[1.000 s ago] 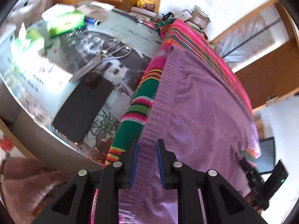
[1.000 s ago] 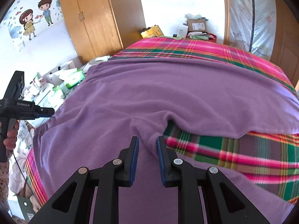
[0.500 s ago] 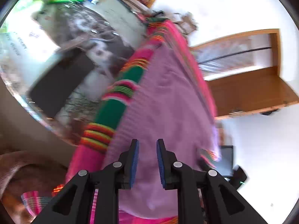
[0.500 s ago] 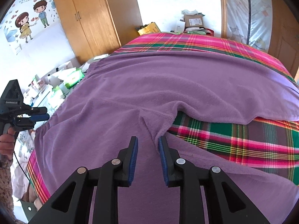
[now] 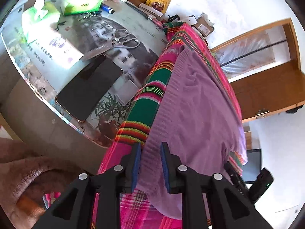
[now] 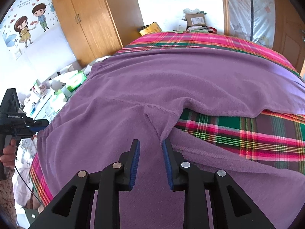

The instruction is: Fold clothes

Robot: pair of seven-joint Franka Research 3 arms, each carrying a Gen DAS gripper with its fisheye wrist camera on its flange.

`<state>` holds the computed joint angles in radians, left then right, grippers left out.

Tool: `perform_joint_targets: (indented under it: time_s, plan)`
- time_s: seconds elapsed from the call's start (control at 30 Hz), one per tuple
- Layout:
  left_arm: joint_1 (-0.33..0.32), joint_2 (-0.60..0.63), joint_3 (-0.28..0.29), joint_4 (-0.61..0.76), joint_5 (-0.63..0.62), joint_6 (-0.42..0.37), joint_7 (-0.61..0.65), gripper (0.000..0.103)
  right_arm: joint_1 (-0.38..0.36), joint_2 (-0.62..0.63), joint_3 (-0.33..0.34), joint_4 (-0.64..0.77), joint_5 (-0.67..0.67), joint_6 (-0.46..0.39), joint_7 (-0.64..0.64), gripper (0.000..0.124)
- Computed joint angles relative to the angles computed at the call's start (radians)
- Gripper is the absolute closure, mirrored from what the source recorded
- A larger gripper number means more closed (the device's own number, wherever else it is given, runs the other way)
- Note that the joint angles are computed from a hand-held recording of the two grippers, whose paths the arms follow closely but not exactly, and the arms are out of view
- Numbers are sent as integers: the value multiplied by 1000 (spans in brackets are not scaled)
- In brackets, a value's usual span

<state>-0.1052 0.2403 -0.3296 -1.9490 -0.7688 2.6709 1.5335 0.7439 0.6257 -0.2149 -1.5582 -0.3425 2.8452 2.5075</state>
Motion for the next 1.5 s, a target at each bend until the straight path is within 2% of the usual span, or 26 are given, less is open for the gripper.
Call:
perform_joint_targets:
  time_s: [0.1, 0.37, 0.5, 0.6, 0.67, 0.77, 0.93, 1.03, 1.13, 1.2, 1.3, 1.37, 1.5]
  plan:
    - [19, -9, -14, -13, -77, -13, 51, 82, 1, -5, 0, -11, 2, 11, 2, 97]
    - [-18, -57, -1, -52, -125, 41, 108, 82, 7, -10, 5, -32, 28, 35, -13, 97]
    - [-48, -45, 7, -21, -36, 27, 118, 82, 17, -10, -3, -29, 29, 34, -13, 97]
    - [-87, -5, 43, 28, 178, -15, -36, 82, 13, -2, 7, -18, 34, 30, -26, 97]
    - [-94, 11, 47, 50, 271, -24, -92, 82, 12, 0, 13, -14, 40, 29, -38, 97]
    - [-80, 17, 20, 57, 298, -7, -89, 82, 14, 4, 15, -10, 45, 29, -46, 97]
    - [-115, -12, 5, 28, 454, 49, -48, 89, 8, 13, 22, 5, 57, 27, -66, 97]
    - [-111, -26, -32, 16, 471, 66, 80, 91, -1, 38, 35, 52, 66, 8, -101, 97]
    - [-83, -47, -85, -3, 351, 75, 283, 91, -7, 67, 49, 97, 78, 3, -134, 97]
    - [-96, -53, -79, -1, 329, 68, 333, 91, -15, 85, 62, 126, 93, -8, -160, 97]
    - [-144, -12, -2, 49, 464, 2, 172, 91, -14, 108, 64, 164, 105, -36, -190, 97]
    - [-148, 24, 24, 93, 517, -57, 79, 91, -20, 113, 72, 172, 116, -28, -203, 97]
    - [-67, 64, -24, 126, 358, -109, 116, 91, -22, 108, 75, 163, 134, -27, -222, 97]
